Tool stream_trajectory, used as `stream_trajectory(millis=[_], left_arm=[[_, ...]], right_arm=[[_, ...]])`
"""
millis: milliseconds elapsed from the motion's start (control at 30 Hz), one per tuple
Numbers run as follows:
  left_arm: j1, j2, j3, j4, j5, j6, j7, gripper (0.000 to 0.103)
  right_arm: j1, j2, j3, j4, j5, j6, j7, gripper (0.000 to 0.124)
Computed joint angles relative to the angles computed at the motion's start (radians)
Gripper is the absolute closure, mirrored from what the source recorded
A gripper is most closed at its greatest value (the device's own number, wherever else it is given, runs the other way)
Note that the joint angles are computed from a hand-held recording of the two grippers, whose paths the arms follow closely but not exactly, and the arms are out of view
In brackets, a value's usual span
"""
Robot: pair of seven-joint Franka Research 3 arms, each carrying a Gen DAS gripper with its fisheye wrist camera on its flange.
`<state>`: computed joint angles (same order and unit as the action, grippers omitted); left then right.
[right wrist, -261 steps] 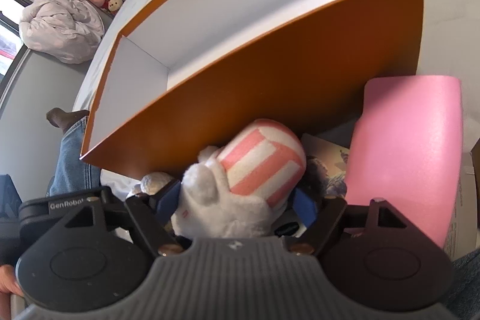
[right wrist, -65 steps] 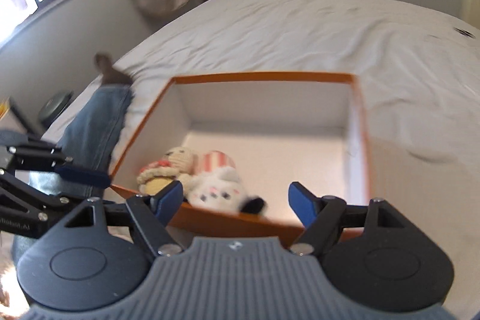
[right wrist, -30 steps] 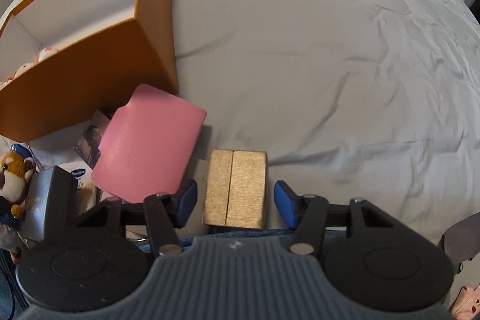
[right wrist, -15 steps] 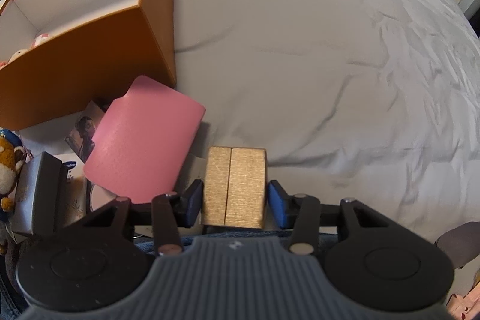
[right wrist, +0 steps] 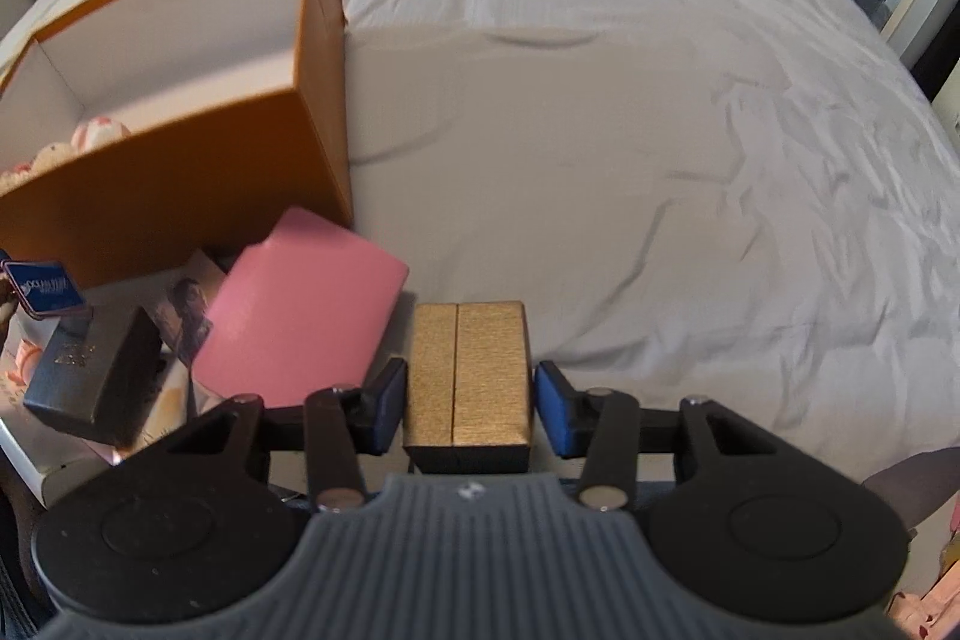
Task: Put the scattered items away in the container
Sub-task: 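Lift the red panda plush and gold box and carry both over the orange box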
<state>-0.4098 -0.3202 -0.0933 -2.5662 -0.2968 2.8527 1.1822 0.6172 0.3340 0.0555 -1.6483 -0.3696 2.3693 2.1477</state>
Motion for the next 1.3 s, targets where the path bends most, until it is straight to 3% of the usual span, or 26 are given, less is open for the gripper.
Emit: stream_trajectory(millis=[467, 900, 1067, 1300], left_arm=[[-0.06, -0.011, 0.062, 0.058, -0.05, 0.084, 0.132, 0.053], [-0.024, 0.092, 0.041, 0.18, 0.008, 0.224, 0.105, 0.053], [-0.077, 0.144, 0.103, 0.23, -0.075, 0.244, 0.201, 0.053], [-0.123, 0.257, 0.156, 0.337, -0.394, 0.222, 0.473, 0.053]], right_arm=[[-0.001, -0.05, 0.02, 0.026, -0.002, 0.189, -0.003, 0.075], [0.058, 0.057, -0.021, 0.21, 0.045, 0.303, -0.054, 0.075], [0.083, 0.119, -0.049, 0.3, 0.044, 0.291, -0.054, 0.075], [0.073, 0.214, -0.038, 0.423, 0.139, 0.233, -0.108, 0.075]])
